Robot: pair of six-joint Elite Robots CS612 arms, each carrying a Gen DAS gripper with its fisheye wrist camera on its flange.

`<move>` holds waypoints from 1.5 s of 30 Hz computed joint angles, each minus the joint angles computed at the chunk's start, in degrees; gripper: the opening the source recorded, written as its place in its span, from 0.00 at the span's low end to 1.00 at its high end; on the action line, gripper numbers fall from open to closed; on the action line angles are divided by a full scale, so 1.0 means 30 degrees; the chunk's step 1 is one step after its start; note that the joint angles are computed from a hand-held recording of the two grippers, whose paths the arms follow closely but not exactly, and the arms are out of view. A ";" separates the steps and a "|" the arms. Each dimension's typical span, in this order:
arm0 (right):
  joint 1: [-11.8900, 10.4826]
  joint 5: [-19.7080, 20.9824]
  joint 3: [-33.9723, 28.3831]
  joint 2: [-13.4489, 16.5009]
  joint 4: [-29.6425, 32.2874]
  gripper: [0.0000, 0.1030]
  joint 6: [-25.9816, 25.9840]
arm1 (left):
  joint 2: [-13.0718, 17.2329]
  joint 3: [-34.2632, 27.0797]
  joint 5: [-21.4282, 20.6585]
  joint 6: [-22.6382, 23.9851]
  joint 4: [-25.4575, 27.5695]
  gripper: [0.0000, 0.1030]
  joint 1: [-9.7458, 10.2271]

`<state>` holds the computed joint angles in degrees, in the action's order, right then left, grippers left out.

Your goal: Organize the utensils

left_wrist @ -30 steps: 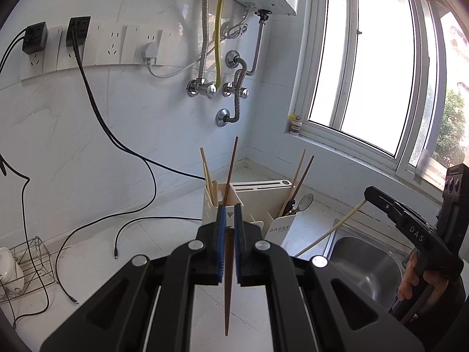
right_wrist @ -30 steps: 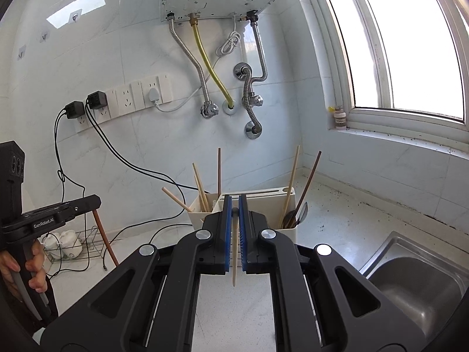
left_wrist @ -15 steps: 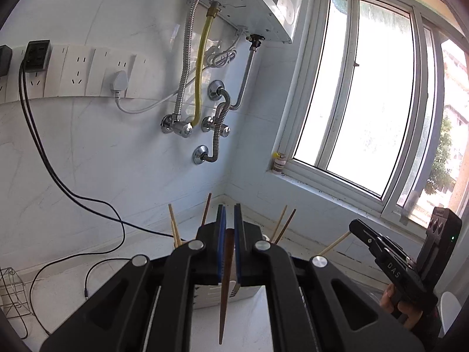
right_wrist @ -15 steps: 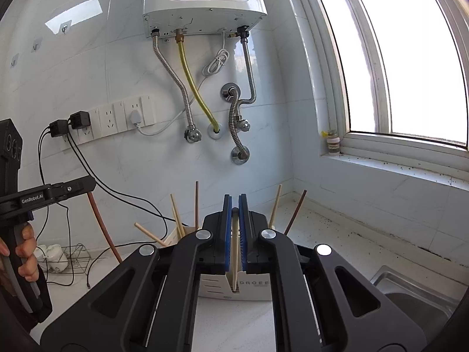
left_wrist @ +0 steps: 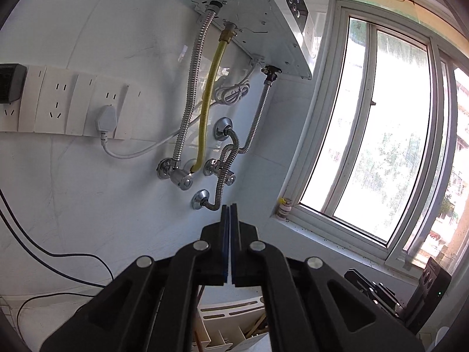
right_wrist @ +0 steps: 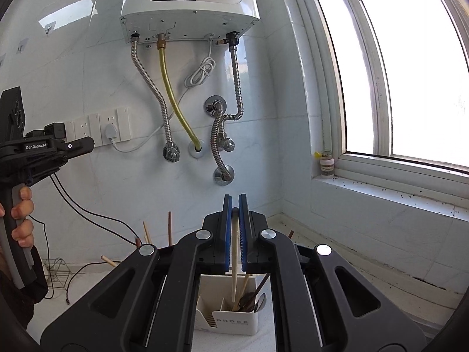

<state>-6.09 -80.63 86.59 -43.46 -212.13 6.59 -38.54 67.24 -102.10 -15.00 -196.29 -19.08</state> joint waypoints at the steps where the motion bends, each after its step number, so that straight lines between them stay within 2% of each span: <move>1: 0.0003 0.0020 -0.0107 0.0078 0.0136 0.04 -0.0042 | 0.0037 -0.0028 -0.0025 0.0060 0.0151 0.00 0.0009; 9: 0.0087 0.0177 -0.0218 0.0352 0.0441 0.04 0.0044 | -0.0204 0.1106 -0.0841 0.1076 0.1297 0.00 0.0167; 12: 0.0154 0.0206 -0.0187 0.0365 0.0386 0.04 -0.0176 | -0.0456 0.1939 -0.0882 0.1371 0.1217 0.00 0.0228; 21: 0.0146 0.0576 -0.0364 0.0478 0.0233 0.04 -0.0437 | -0.1413 0.4423 -0.0122 0.2450 0.1992 0.01 0.0470; 22: 0.0140 0.0603 -0.0381 0.0488 0.0194 0.04 -0.0425 | -0.1510 0.4703 -0.0122 0.2484 0.2168 0.03 0.0534; 24: 0.0127 0.0699 -0.0405 0.0509 0.0093 0.04 -0.0359 | -0.1762 0.5414 0.0202 0.2629 0.2729 0.19 0.0616; 26: 0.0098 0.0820 -0.0341 0.0496 -0.0016 0.04 -0.0324 | -0.1949 0.6094 0.0401 0.2919 0.3332 0.29 0.0696; 30: 0.0069 0.0989 -0.0232 0.0455 -0.0217 0.04 -0.0251 | -0.2164 0.7173 0.0990 0.2889 0.5676 0.29 0.0748; 35: 0.0050 0.1053 0.0075 0.0319 -0.0505 0.04 -0.0215 | -0.1870 0.7897 0.0919 0.0977 0.7382 0.29 0.0928; 40: 0.0046 0.1176 0.0289 0.0203 -0.0688 0.04 -0.0123 | -0.1651 0.8481 0.0633 -0.0750 0.7733 0.29 0.0925; 43: 0.0033 0.1301 0.0389 0.0168 -0.0745 0.04 -0.0109 | -0.1693 0.8855 0.1407 -0.1973 0.7847 0.29 0.0699; 45: -0.0001 0.1493 0.0468 0.0138 -0.0805 0.04 -0.0003 | -0.1733 0.9038 0.2421 -0.3057 0.8340 0.29 0.0425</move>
